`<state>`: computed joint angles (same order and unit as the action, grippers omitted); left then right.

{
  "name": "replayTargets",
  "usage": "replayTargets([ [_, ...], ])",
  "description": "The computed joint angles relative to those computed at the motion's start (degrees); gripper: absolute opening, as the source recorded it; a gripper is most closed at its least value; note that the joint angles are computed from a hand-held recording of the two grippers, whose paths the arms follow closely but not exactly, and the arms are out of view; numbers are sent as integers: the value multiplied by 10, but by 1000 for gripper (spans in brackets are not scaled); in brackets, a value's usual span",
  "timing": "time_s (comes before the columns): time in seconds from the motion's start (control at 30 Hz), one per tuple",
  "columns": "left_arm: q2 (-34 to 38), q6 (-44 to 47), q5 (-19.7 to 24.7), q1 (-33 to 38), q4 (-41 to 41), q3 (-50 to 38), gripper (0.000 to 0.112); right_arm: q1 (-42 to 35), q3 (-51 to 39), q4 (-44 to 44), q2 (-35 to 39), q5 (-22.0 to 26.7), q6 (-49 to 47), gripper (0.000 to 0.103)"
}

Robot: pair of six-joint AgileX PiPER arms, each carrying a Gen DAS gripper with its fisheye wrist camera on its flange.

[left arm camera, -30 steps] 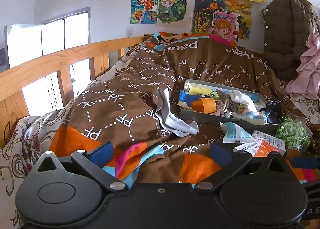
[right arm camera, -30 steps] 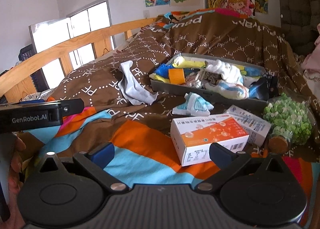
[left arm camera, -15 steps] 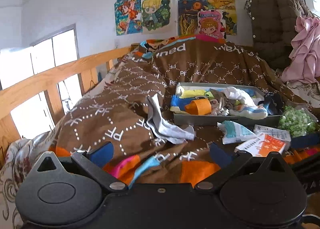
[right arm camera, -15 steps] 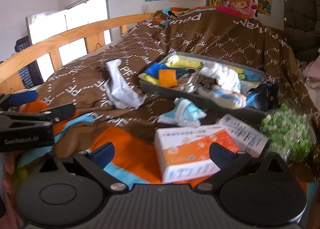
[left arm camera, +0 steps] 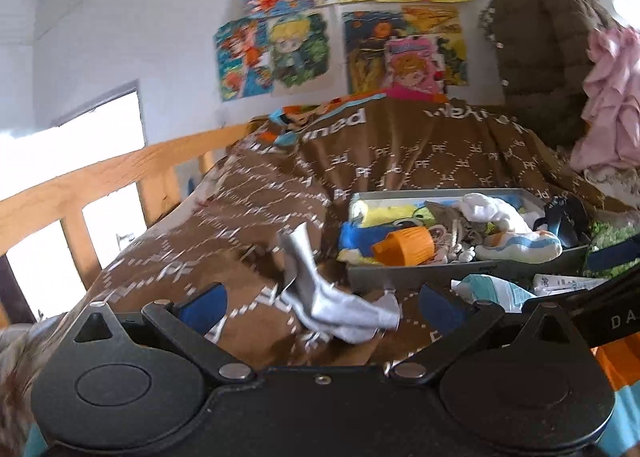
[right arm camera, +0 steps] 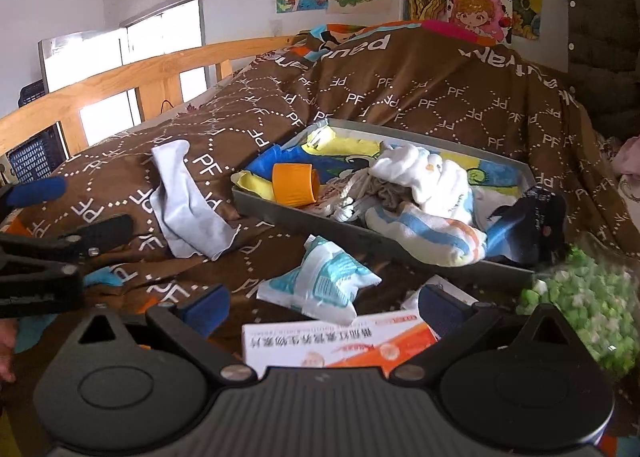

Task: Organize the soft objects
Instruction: 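Lower the left gripper onto the grey-white cloth while the right lowers to the blue-white packet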

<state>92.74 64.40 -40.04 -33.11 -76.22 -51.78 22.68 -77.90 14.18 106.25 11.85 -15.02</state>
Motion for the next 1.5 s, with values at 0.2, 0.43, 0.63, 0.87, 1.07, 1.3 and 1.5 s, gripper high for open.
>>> replayTargets([
  [0.2, 77, -12, 73, 63, 63, -63, 102, 2, -38, 20, 45, -8, -46, 103],
  [0.43, 141, -8, 128, 121, 54, -124, 102, 4, -83, 3, 88, 2, -33, 103],
  [0.63, 182, -77, 160, 152, 141, -157, 102, -9, -124, 98, 117, 44, -97, 103],
  [0.87, 210, -42, 222, 177, 118, -202, 101, -16, -168, 113, 140, 87, -87, 102],
  [1.07, 210, -98, 219, 180, 163, -192, 89, -24, -231, 106, 171, 156, -36, 93],
  [1.3, 208, -146, 221, 187, 183, -183, 55, -26, -231, 100, 173, 160, -20, 78],
  [1.5, 204, -190, 225, 193, 211, -176, 32, -24, -221, 95, 169, 147, -19, 68],
])
